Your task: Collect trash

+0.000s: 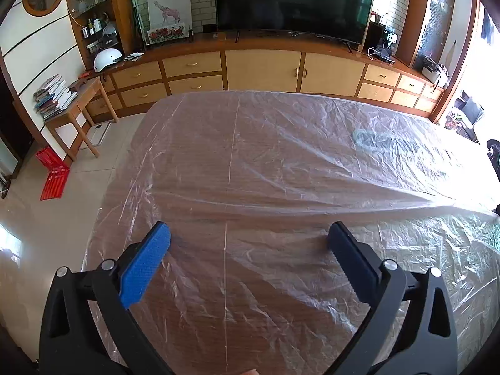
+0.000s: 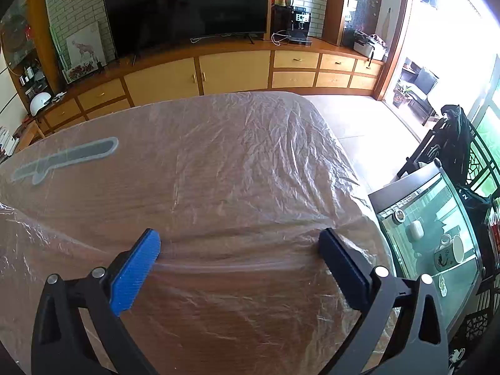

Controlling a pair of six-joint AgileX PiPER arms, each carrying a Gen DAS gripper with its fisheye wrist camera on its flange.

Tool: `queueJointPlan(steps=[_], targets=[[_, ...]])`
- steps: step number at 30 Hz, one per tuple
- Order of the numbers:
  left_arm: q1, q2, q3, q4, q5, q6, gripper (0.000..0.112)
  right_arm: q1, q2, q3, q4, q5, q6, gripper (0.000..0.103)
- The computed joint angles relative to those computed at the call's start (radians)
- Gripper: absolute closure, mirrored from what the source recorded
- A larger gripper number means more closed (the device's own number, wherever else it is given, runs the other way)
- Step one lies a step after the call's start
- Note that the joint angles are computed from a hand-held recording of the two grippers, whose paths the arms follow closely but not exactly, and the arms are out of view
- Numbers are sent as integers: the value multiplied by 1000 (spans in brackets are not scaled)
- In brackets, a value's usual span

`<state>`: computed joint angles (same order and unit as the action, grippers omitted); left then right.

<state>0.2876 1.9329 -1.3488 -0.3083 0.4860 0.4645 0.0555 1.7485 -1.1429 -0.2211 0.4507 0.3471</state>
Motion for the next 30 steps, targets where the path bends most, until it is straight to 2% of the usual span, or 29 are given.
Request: queueJointPlan(steps=[30], targets=[[5, 22, -32, -3, 13, 2, 11, 1, 0, -1, -2, 1, 3, 4]])
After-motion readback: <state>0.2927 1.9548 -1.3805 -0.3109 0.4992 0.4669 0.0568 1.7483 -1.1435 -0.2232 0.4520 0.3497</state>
